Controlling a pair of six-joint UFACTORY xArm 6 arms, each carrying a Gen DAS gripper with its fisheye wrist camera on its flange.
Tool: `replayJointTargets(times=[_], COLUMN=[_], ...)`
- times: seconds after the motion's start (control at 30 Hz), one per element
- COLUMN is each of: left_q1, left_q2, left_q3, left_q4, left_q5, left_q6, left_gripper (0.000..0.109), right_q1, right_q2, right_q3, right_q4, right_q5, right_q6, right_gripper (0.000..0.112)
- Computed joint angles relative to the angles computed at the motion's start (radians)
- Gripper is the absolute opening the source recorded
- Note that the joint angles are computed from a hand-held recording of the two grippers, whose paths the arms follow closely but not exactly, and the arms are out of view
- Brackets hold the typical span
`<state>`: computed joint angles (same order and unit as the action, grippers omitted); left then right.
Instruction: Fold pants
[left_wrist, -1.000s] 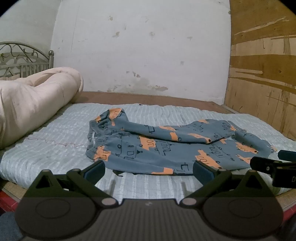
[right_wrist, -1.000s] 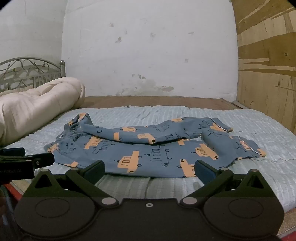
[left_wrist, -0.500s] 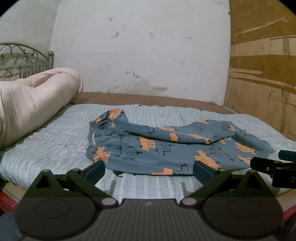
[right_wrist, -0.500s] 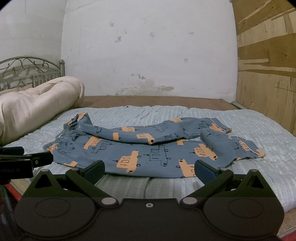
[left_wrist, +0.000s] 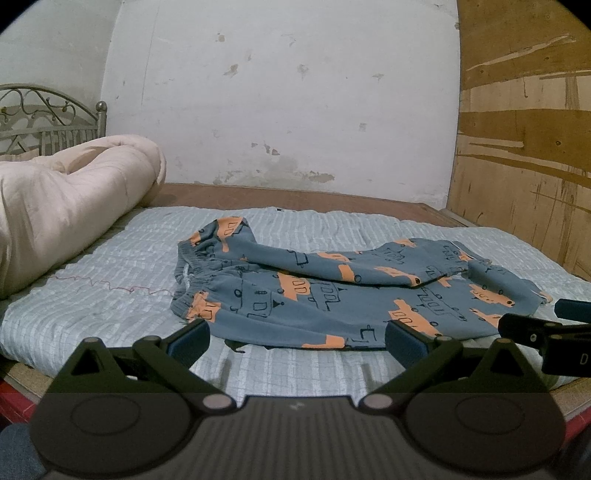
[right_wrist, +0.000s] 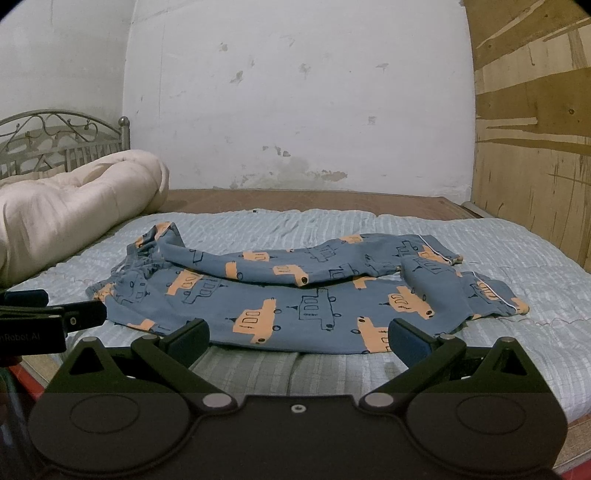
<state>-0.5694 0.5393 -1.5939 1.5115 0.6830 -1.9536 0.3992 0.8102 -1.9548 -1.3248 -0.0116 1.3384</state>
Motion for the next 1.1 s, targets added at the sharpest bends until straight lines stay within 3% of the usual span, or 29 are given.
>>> replayJointTargets(times=[1.1], left_q1=[0.000], left_q2=[0.001], left_q3=[-0.001], left_q4=[0.000], left_q5=[0.000], left_q6=[0.000], left_gripper=[0.102], right_q1=[0.002], right_q2=[0.001], right_q3=[0.003], right_q4=[0.032], right_q5=[0.003], right_q6=[-0.036], right_gripper=[0.102])
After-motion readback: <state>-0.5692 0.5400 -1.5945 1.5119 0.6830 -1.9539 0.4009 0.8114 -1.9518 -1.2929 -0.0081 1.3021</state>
